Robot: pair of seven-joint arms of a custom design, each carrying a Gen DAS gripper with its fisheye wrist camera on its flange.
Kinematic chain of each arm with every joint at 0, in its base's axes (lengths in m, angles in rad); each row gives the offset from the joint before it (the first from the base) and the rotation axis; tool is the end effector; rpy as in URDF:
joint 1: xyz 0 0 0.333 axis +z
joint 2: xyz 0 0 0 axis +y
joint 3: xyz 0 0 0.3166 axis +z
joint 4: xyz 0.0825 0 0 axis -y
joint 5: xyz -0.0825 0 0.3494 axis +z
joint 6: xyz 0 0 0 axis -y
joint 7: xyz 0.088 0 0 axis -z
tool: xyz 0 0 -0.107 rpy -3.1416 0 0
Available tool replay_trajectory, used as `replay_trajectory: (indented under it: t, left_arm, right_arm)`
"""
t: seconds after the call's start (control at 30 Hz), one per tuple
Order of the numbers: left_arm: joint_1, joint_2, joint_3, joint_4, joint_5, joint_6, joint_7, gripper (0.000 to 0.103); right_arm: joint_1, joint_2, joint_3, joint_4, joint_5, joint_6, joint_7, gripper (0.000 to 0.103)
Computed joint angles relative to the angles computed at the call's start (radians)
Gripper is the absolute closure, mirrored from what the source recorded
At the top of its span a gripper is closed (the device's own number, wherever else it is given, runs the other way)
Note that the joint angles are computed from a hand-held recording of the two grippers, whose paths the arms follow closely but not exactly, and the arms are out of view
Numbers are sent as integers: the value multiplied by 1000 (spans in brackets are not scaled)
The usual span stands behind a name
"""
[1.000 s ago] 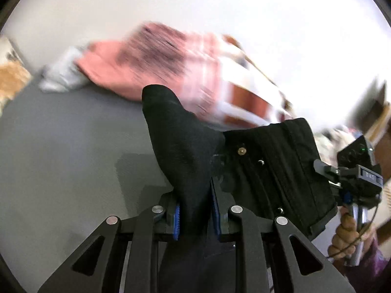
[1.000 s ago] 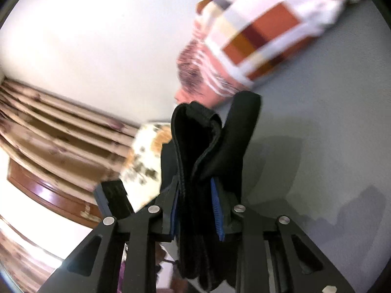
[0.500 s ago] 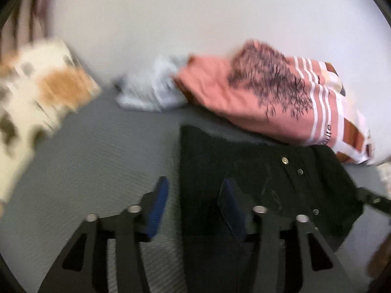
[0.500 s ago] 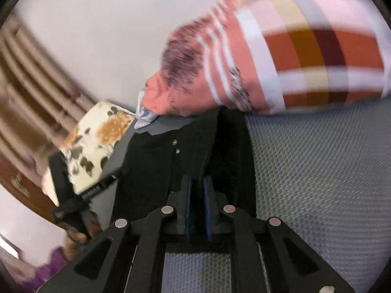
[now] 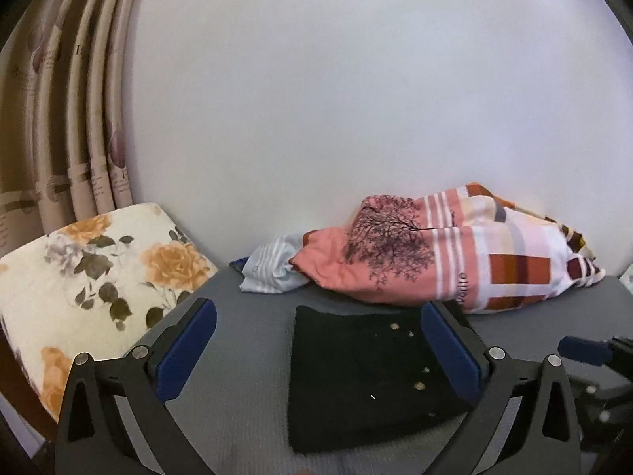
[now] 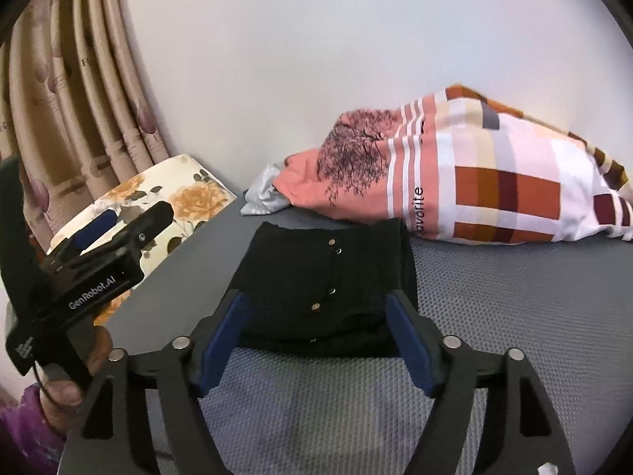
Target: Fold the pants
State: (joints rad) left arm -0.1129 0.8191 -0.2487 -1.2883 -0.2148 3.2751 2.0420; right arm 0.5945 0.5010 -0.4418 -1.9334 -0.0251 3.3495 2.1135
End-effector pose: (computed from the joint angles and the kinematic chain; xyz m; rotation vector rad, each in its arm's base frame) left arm 0.7407 -0.1763 0.4246 -1.1913 1.8027 -1.1463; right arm 0.6347 0.1443 0.3887 -1.4241 1.7538 -0.6904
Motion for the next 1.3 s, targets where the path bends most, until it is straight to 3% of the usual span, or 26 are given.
replay_trajectory:
  t: [0.03,0.3,0.37,0.47,0.6,0.87,1.07,1.13,1.3]
  left_arm:
    - [6,-31,-6,-43,-4,5,-1,0]
    - [188,-186,-222,-285,50,75,33,0]
    - [260,-211,-301,-338,81,95,24,0]
    - [365,-240,-409,-403,131,105,-15,0]
    - [509,-253,-559,-465,212,99,-66,0]
    - [546,-314,-560,-537,313,126,-162,0]
    - [575,-316,-579,-554,382,123,-217,0]
    - [518,-338,-512,-563,372,147,-228,0]
    - [453,-354,-428,-569,383,167,-283,0]
  right_arm:
    - [22,-12,-18,-19,9,6,4,26]
    - [132,-131,-75,-170,148,86,-61,21]
    - [196,-149,-119,-194,201,100,-111,21]
    - [350,-156,-240,-212,317,102,-212,18]
    - [437,-170,-294,-222,413,111,-304,13]
    - [538,-193,-337,-233,582,126,-466,11]
    - [534,-202,-313,-225,679,118,-549,8]
    - [521,-203,-296,-219,706,112,-569,7]
    - [512,-202,-271,-205,778,102,-637,7]
